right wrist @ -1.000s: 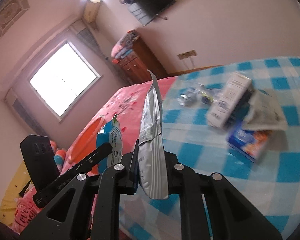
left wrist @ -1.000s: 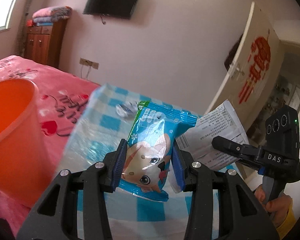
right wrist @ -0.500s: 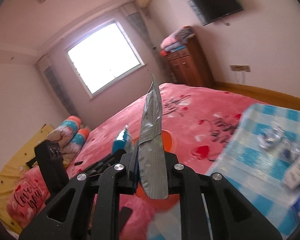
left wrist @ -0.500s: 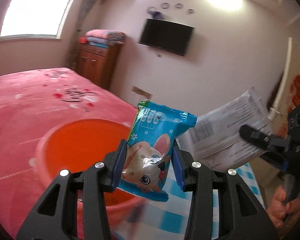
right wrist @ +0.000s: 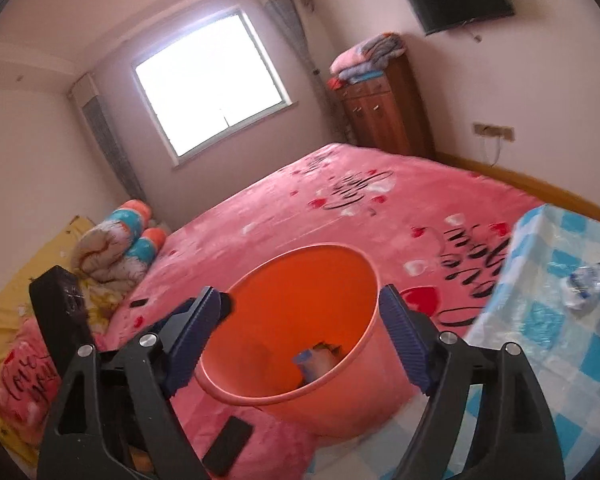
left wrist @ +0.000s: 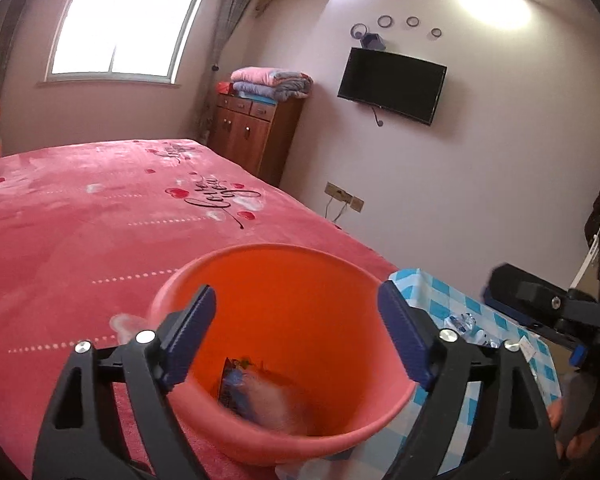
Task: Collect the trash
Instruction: 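Open both tools to drop the wipe pack and paper bag into the bucket, then move both tools back toward the remaining trash on the table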
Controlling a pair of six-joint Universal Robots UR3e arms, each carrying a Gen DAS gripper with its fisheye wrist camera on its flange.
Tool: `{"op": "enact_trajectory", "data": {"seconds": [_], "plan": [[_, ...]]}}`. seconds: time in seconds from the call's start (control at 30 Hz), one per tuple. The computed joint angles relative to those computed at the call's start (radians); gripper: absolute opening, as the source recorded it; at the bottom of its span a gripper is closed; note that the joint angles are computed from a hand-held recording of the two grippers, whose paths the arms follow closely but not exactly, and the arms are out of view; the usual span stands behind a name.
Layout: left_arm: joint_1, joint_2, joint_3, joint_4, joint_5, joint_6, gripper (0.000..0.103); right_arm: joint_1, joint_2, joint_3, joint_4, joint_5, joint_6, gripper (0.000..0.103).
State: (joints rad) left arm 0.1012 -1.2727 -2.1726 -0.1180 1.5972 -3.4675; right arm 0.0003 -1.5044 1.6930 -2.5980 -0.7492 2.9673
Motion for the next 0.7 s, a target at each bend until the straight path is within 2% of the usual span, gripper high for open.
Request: {"op": "enact_trajectory", "data": {"seconds": [0.07,0.23,0.33,0.4,0.53,0.7], "plan": [[-0.007,0.008,-0.017,0.022,0.010,-0.003,0.089,-0.045,-0.051,0.081,-0.055,0.009,-0.006,0.091],[-0.075,0.003,-0.020,0.059,0.065,0.002,0.090,-0.120,-0.168,0.256,-0.161,-0.026,-0.041,0.091],[-0.103,-0.013,-0.056,0.183,0.060,0.023,0.093,-0.163,-0.238,0.370,-0.242,-0.044,-0.080,0.094],[-0.168,-0.041,-0.065,0.264,0.114,0.050,0.095,-0.207,-0.289,0.455,-0.305,-0.031,-0.097,0.095],[-0.271,-0.086,-0.035,0.279,0.167,0.065,0.096,-0.321,-0.405,0.620,-0.406,0.012,-0.143,0.097],[-0.429,-0.162,0.043,0.227,0.323,0.083,0.095,-0.484,-0.588,0.765,-0.363,0.078,-0.239,0.098]]}}
